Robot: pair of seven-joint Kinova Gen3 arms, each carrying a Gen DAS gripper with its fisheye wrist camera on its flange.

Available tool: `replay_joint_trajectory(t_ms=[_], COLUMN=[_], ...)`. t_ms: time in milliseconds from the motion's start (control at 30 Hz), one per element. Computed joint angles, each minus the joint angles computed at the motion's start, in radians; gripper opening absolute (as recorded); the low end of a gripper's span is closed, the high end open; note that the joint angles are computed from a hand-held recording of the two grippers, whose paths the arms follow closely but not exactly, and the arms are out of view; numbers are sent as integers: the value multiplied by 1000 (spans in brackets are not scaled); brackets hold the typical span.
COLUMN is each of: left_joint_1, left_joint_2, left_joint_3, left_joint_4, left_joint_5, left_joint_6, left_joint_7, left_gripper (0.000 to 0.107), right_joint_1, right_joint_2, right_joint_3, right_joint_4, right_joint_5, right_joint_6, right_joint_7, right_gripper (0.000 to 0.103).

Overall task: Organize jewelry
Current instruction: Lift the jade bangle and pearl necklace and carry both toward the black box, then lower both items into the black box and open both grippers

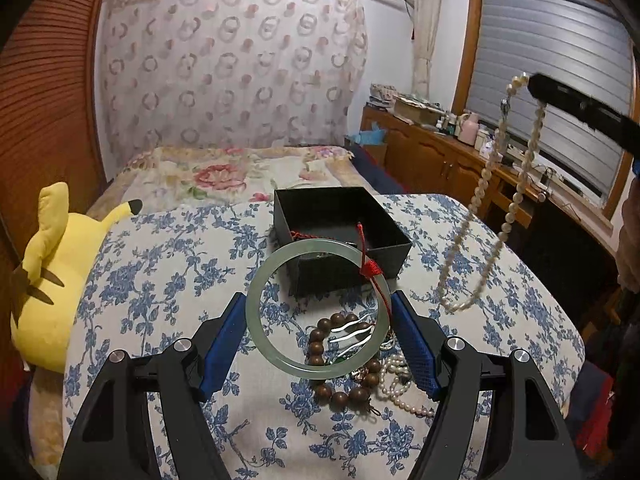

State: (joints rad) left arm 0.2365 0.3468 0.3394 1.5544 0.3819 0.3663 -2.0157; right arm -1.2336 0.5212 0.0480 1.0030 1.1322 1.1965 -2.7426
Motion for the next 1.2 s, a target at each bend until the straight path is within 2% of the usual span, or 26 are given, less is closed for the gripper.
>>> replay_joint_trajectory(t_ms=[300, 467, 600, 967, 1200], left_joint_1=[44, 68, 93, 180, 232], left_joint_2=[28, 73, 121, 235, 329], left_joint_3=[-35, -55, -73, -134, -171], left_joint_4=[-65, -146, -226, -428, -596], left_joint_5=[-52, -89, -121, -221, -285], left_joint_6=[18, 52, 95, 211, 321], left_joint_7=[39, 69, 98, 187, 239], left_gripper=[69, 69, 69, 69, 69], right_joint_1=[29, 80, 125, 262, 335], right_joint_2=[26, 65, 85, 95, 120], right_joint_3=[18, 44, 75, 75, 46], right_joint_4=[-67, -142, -160, -42, 19], right_joint_5=[-18, -63, -98, -235, -379], right_joint_6=[-21, -61, -115, -309, -418], right_joint_7=[65, 148, 160, 118, 143], right_gripper=[8, 8, 8, 8, 8])
